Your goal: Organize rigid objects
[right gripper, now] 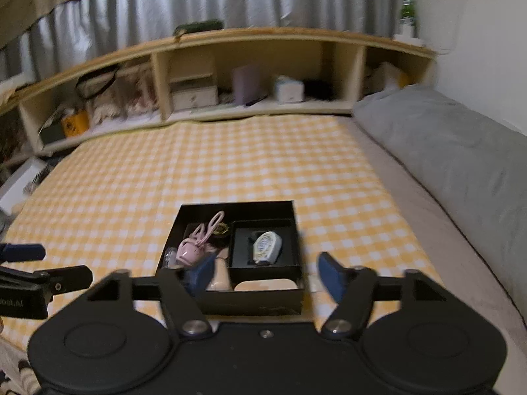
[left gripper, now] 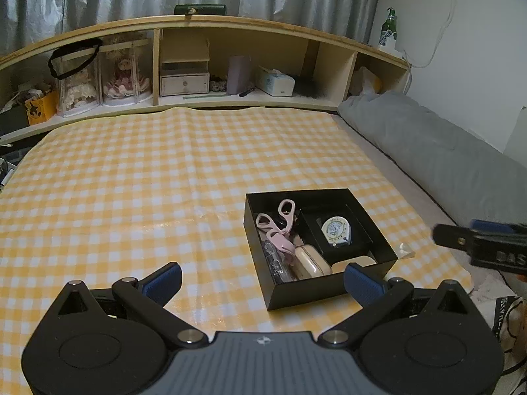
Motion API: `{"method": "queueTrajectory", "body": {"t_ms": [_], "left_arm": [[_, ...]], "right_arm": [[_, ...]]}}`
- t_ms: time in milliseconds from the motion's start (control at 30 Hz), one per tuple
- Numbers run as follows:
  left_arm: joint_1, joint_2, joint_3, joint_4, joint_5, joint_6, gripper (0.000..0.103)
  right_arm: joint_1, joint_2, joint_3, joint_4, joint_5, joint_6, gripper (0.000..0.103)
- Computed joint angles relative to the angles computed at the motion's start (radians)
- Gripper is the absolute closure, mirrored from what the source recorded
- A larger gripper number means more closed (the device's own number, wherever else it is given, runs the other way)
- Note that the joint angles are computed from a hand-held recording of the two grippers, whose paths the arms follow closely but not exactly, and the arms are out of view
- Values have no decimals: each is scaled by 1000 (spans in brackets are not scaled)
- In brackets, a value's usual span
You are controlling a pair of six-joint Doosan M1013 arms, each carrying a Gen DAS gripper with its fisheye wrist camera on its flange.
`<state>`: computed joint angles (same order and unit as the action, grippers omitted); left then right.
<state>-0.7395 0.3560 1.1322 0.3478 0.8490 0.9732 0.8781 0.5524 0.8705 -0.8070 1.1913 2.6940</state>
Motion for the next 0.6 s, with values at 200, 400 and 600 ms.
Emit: {"method": "queueTrajectory", "body": {"t_ms": [200, 400, 600], "left_arm": [[-4, -10, 15, 28, -8, -35, 0], [-18, -19, 32, 95, -3, -74, 0], [-28, -24, 43, 128, -7, -94, 0]], "right_arm": [[31, -17, 48, -100, 30, 90, 13], [52, -15, 65, -162, 54, 133, 2], [59, -22, 95, -195, 37, 186, 2]]}}
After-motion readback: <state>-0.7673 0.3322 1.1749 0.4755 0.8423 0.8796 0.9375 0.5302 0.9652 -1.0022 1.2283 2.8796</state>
